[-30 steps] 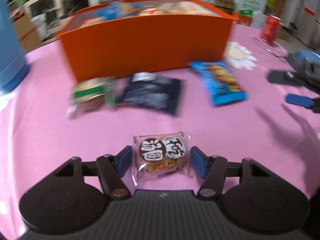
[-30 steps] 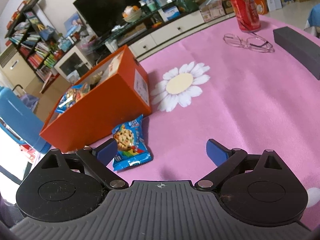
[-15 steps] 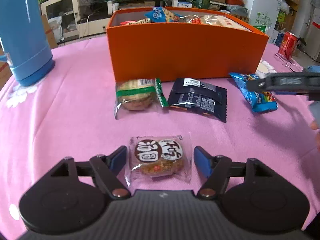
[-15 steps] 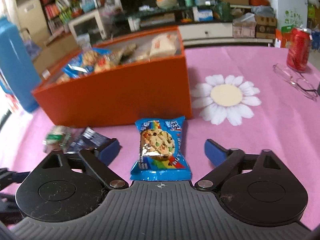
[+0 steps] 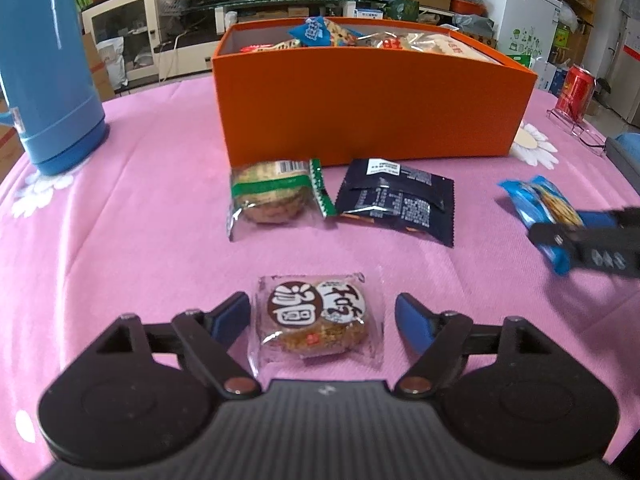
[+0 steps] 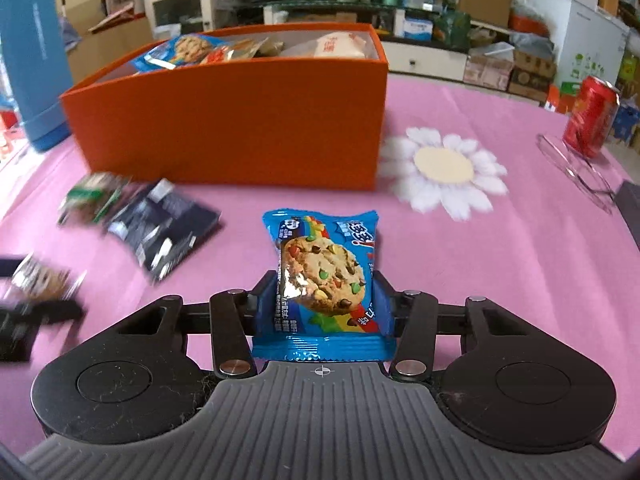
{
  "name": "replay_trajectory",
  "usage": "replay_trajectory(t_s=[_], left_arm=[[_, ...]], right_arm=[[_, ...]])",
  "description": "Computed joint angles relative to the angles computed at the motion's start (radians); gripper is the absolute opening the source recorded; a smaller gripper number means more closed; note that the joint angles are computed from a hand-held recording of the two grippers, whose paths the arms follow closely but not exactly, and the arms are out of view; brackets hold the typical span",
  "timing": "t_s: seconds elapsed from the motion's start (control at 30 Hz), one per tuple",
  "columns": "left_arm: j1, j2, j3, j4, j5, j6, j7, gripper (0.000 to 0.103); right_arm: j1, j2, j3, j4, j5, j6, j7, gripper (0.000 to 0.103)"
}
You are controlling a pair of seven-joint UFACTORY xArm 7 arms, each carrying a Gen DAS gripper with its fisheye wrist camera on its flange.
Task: Organize snacks
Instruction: 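Grasp the blue cookie pack with the right gripper while the left grasps the round cake pack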
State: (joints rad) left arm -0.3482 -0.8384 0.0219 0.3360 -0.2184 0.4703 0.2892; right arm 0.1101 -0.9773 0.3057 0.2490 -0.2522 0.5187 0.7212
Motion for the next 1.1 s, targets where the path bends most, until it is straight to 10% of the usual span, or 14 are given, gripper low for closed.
replay_trajectory(t_s=[0.13,0.23,0.33,0.43,0.87,1.1], left_arm=[[0.019,0.0,-0.015,0.004,0.009,0.008,-0.023,0.091],[0.028,0.01,-0.023,0.003,0.022,-0.011,-0.033,0.092],[0.022,0.017,-0.018,-0.002,0.023,-0.022,-0.039,0.09],[0.006,0.002,0.011,0.003,0.011,-0.015,-0.025,0.061],[-0.011,-0.028,0.087,0.115,-0.128,0.124,0.022,0.054],[0.067,-0.064,-0.028,0.019,-0.009,0.072,-0.009,0.083]], right_arm=[[0.045,-0.092,-0.011,-0.042,0.026,0.051,0.012,0.065],[0.023,-0.073,-0.015,-0.039,0.024,0.006,0.015,0.066],[0.003,-0.027,0.004,-0.029,0.009,-0.015,0.012,0.063],[0.027,-0.042,0.005,-0.035,0.0,-0.016,-0.008,0.029],[0.084,-0.231,-0.081,-0.014,0.121,0.027,-0.038,0.027],[0.048,-0.176,-0.041,-0.046,0.116,0.051,-0.039,0.027]])
